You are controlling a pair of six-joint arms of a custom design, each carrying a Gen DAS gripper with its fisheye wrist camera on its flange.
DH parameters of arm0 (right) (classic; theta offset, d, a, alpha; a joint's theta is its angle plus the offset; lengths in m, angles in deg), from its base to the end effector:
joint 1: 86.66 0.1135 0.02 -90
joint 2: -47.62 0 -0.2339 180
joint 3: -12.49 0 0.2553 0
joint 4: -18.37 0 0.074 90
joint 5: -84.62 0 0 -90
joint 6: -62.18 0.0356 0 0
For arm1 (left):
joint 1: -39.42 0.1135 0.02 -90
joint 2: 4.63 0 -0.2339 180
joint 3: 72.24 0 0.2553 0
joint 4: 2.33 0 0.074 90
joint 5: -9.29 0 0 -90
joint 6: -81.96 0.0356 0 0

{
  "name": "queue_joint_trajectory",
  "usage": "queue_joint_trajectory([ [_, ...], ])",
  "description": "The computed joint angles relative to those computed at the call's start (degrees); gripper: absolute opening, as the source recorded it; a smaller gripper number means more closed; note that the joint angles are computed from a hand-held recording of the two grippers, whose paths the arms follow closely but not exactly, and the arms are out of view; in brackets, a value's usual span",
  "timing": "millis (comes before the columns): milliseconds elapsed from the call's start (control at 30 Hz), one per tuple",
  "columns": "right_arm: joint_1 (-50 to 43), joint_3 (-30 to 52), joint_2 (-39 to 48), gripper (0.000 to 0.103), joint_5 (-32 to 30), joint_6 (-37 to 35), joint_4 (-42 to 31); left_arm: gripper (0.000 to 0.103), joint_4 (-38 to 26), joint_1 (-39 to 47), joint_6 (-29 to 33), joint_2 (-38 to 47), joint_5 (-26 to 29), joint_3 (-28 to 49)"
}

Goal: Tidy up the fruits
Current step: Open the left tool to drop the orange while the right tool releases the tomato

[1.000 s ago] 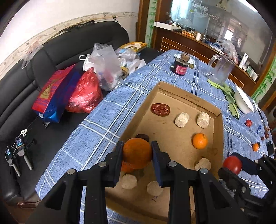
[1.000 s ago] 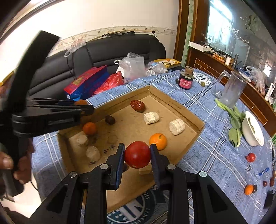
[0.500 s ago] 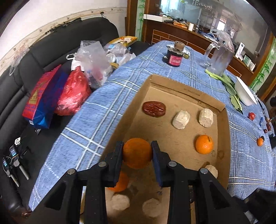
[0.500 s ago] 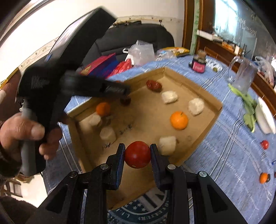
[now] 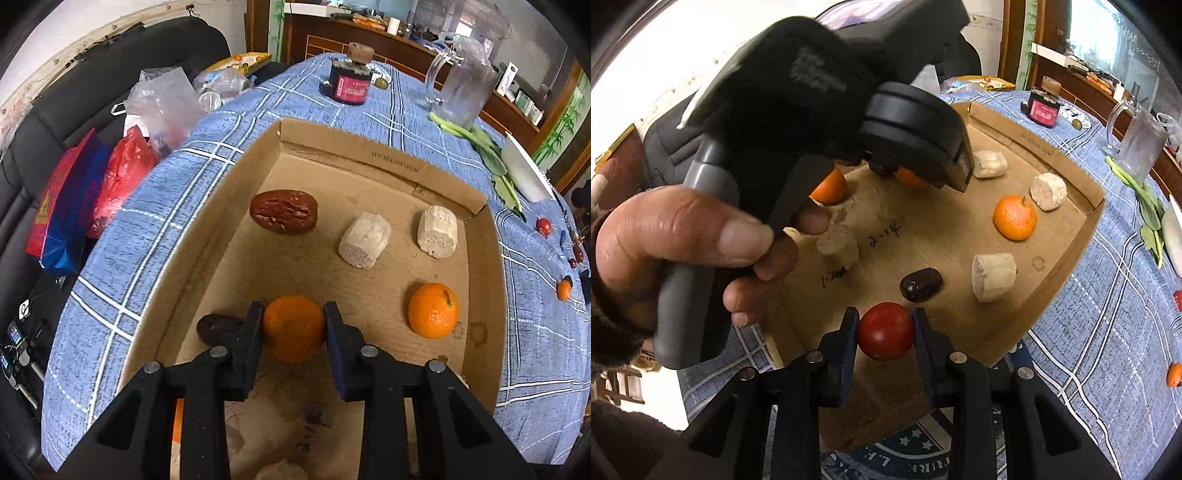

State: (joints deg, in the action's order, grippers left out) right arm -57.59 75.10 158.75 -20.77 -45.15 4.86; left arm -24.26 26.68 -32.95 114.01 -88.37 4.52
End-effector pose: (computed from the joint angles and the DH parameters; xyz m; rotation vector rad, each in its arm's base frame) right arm 0.2788 0.1658 0.0447 -1.1270 2.4030 0.4241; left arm 0.3624 -0.0771 0.0503 -0.3240 2.6473 -0.0312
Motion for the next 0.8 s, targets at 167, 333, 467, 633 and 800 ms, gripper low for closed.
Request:
queue_joint_trajectory([
  [167, -0.1, 1.4, 1.7, 0.033, 0.5, 0.2, -0.3, 0.031, -1.1, -0.2, 0.6, 1.5, -0.3, 2.3],
  [333, 0.0, 2.7, 3.1, 0.033, 1.1, 0.2, 0.2, 0.031, -1.4, 0.3, 1.1, 1.7, 0.3, 2.9],
  [467, 0.4, 2.6, 3.0, 0.033, 1.5, 0.8, 0.4, 0.031, -1.6, 0.3, 1.4, 1.8, 0.3, 3.0],
  [633, 0.8, 1.2, 1.8, 0.033, 2.1, 1.5, 0.7, 0.032, -1.8, 0.4, 1.5, 2.0, 0.3, 3.2],
  [800, 0.6, -0.5, -0.1, 0.053, 2.0, 2.4, 1.7, 0.037, -1.6, 0.4, 1.6, 0.5, -0.2, 1.9],
])
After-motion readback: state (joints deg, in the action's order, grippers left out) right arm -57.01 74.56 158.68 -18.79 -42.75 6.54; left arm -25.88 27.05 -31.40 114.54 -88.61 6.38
